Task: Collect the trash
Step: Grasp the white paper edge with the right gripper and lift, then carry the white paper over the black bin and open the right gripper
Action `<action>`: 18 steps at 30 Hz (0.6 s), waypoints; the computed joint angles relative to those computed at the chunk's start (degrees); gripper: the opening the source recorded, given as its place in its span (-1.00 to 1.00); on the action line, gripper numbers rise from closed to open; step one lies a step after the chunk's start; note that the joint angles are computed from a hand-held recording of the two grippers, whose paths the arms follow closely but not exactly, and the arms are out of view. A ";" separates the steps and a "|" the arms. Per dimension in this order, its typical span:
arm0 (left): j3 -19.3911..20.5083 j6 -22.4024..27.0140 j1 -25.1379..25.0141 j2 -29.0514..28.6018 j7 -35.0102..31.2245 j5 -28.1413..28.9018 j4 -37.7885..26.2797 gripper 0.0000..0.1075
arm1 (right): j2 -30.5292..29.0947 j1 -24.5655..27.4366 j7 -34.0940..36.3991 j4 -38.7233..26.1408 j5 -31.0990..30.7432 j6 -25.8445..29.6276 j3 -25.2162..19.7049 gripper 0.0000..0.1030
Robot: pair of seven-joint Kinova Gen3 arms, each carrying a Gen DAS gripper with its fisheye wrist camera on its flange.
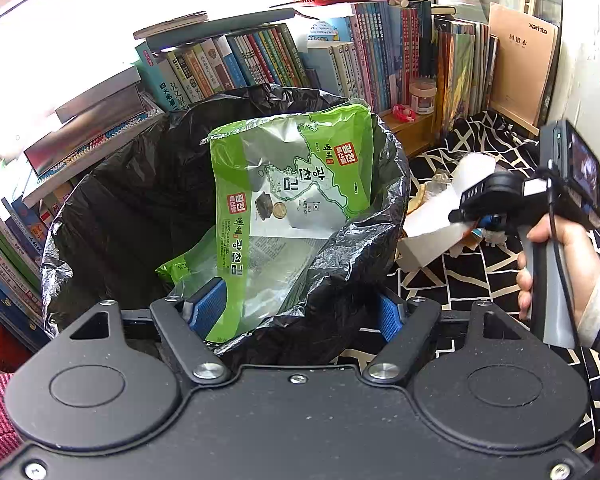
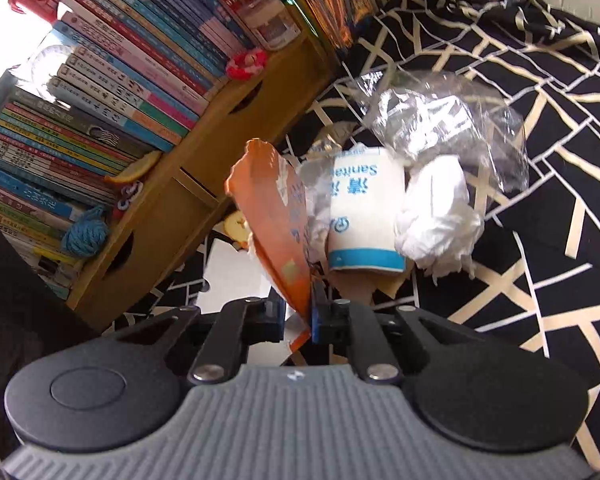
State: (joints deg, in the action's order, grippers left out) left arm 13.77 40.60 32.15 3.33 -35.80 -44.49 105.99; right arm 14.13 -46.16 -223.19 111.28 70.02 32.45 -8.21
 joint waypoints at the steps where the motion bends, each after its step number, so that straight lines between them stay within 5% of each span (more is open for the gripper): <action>1: 0.00 0.00 0.00 0.00 0.00 0.00 0.00 0.38 | -0.16 -0.68 0.82 -0.59 0.06 1.70 -0.22 -0.73; 14: -0.10 -0.16 -0.21 -0.03 -0.52 0.51 -0.15 0.38 | -3.32 -6.31 1.65 -3.07 10.84 20.88 -5.54 -0.74; 18: -0.16 -0.14 -0.37 0.05 -0.98 1.05 -0.38 0.38 | -6.49 -5.38 -2.39 -1.33 15.22 21.32 -7.31 -0.74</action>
State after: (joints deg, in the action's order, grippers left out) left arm 13.61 40.46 31.77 3.38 -36.78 -43.44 105.61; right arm 7.64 -51.54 -225.57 109.95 85.24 53.77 -15.52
